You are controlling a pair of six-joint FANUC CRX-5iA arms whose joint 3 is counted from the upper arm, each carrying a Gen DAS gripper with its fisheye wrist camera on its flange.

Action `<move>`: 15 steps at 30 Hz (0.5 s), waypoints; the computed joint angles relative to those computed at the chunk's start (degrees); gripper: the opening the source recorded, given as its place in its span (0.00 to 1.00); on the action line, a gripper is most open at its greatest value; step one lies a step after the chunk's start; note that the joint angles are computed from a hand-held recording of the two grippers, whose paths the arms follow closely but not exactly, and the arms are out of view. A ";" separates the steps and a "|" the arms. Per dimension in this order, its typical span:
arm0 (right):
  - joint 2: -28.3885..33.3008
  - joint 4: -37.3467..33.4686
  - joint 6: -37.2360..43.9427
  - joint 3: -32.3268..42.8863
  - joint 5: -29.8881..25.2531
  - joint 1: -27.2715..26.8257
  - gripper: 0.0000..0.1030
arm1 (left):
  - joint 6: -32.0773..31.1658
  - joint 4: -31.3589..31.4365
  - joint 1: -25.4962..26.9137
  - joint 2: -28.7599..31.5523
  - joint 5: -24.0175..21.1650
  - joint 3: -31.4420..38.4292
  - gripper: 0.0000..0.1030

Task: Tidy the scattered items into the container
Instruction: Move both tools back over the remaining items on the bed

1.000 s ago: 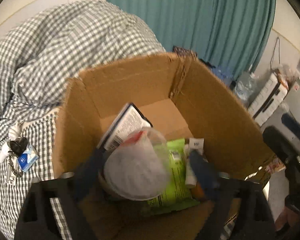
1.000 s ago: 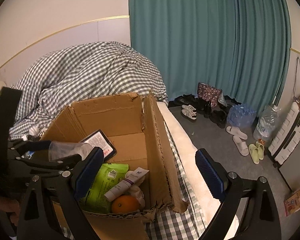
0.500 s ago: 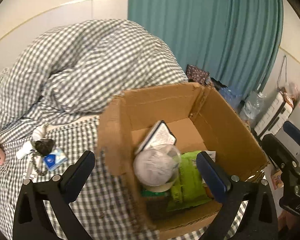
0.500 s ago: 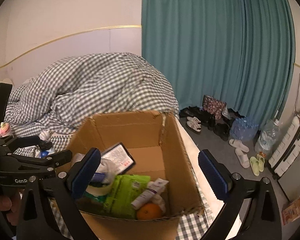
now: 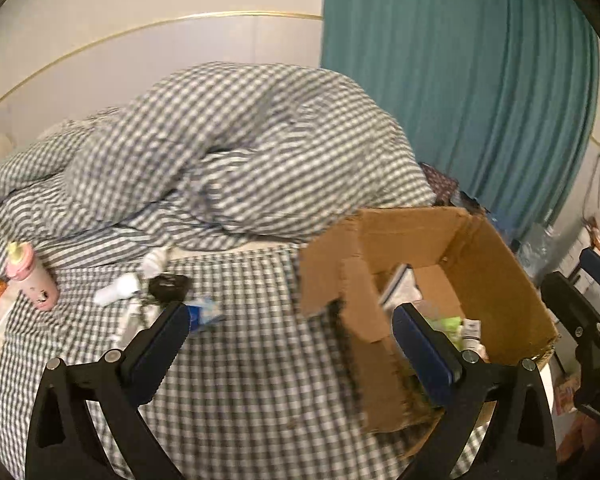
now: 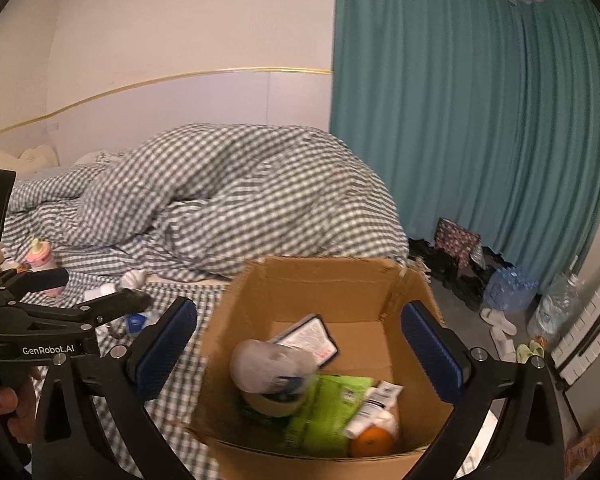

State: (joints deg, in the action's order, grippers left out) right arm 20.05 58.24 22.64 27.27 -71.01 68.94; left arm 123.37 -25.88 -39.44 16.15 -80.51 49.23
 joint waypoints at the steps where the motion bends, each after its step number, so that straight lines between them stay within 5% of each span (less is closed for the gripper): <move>1: 0.96 -0.17 0.69 1.39 0.04 0.22 1.00 | 0.37 -0.21 0.43 -1.18 0.26 -1.41 1.00; 15: 19.72 -5.47 13.85 30.70 -2.35 2.24 1.00 | 3.78 -2.39 9.12 -15.54 0.89 -17.61 1.00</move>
State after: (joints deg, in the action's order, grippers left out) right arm 39.77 52.77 36.48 57.97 -73.36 71.19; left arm 127.15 -28.27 -30.32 0.61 -79.62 31.61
